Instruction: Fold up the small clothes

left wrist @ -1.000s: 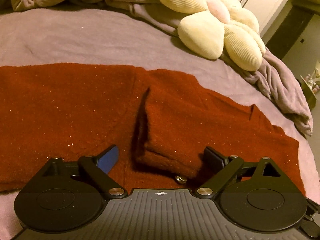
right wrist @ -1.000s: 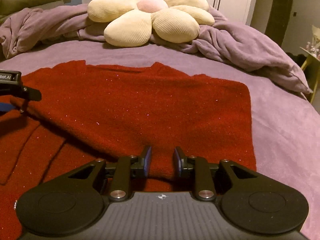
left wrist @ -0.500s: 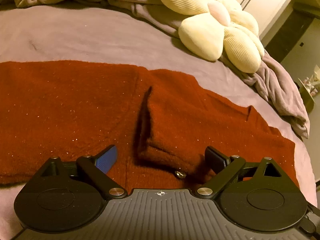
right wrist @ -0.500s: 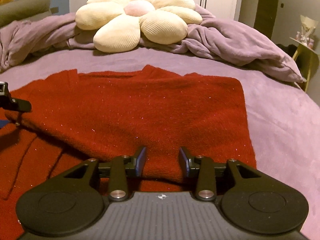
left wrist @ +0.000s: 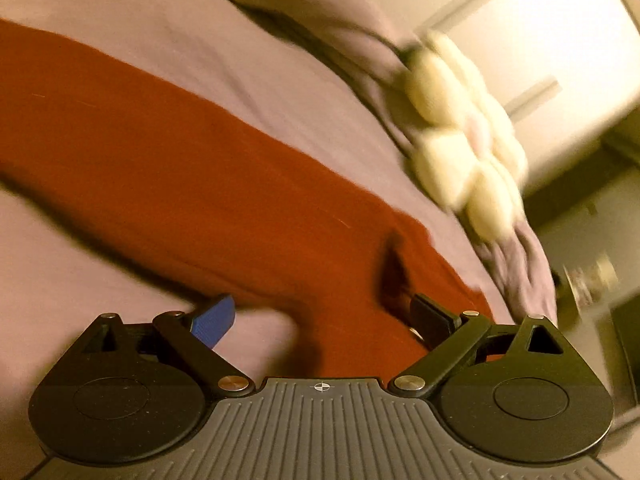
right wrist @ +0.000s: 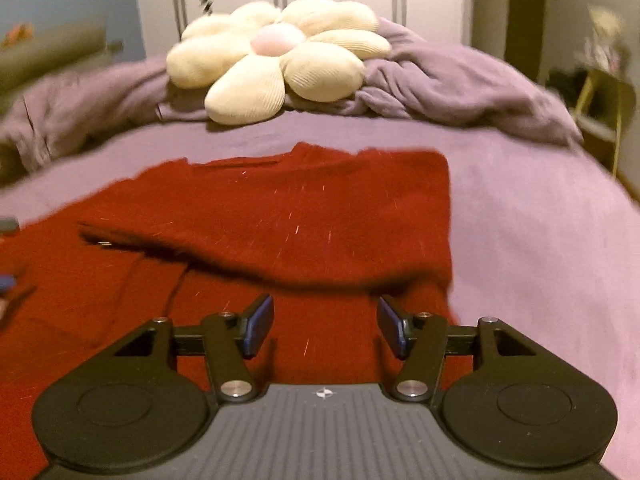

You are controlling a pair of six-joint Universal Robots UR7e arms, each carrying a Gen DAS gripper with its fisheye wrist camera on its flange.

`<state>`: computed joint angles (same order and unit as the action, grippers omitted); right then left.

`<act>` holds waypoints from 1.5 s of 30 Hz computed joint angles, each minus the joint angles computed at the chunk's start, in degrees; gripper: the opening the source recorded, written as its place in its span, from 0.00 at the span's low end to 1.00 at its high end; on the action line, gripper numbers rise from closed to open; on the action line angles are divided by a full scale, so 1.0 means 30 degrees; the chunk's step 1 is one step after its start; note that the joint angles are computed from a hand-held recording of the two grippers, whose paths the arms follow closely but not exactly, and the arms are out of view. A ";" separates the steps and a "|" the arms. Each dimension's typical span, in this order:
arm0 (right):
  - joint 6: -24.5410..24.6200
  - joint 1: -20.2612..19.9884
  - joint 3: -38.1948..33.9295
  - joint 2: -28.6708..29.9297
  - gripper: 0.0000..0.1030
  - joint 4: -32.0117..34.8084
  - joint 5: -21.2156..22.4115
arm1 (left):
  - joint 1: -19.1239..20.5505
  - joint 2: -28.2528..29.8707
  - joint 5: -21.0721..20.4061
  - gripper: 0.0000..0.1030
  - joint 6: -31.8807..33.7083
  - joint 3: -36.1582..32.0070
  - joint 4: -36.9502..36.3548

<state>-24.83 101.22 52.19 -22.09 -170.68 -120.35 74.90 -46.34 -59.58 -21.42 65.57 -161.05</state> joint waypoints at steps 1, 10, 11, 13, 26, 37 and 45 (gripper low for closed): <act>0.0660 -0.0031 0.1468 -0.0764 0.55 -0.0635 0.0224 | 0.0151 -0.0506 0.0198 0.95 -0.0294 0.0754 -0.0860; 0.4584 -0.0385 0.5383 -0.3290 0.54 -0.1589 0.1886 | 0.1647 -0.2788 0.1984 0.94 -0.4139 0.3779 -0.6372; 0.4628 -0.0355 0.5321 -0.3249 0.53 -0.1552 0.1924 | 0.1827 -0.2784 0.1857 0.92 -0.4457 0.3834 -0.6947; 0.4851 -0.0305 0.5238 -0.3161 0.49 -0.1538 0.2250 | 0.2269 -0.2785 0.1493 0.88 -0.5592 0.3876 -0.7989; 0.4493 0.0238 0.4245 -0.2432 0.42 -0.0366 0.2826 | 0.3999 -0.1958 0.0607 0.15 -0.8812 0.2354 -1.0628; 0.5140 -0.0153 0.4538 -0.2959 0.51 0.1679 0.5450 | 0.2217 -0.1486 0.0409 0.11 0.0043 0.0384 -1.0252; 0.4923 -0.0338 0.5701 -0.3613 0.50 -0.0743 0.5387 | -0.0405 0.2648 -0.6069 0.12 0.5564 -0.6384 -0.3919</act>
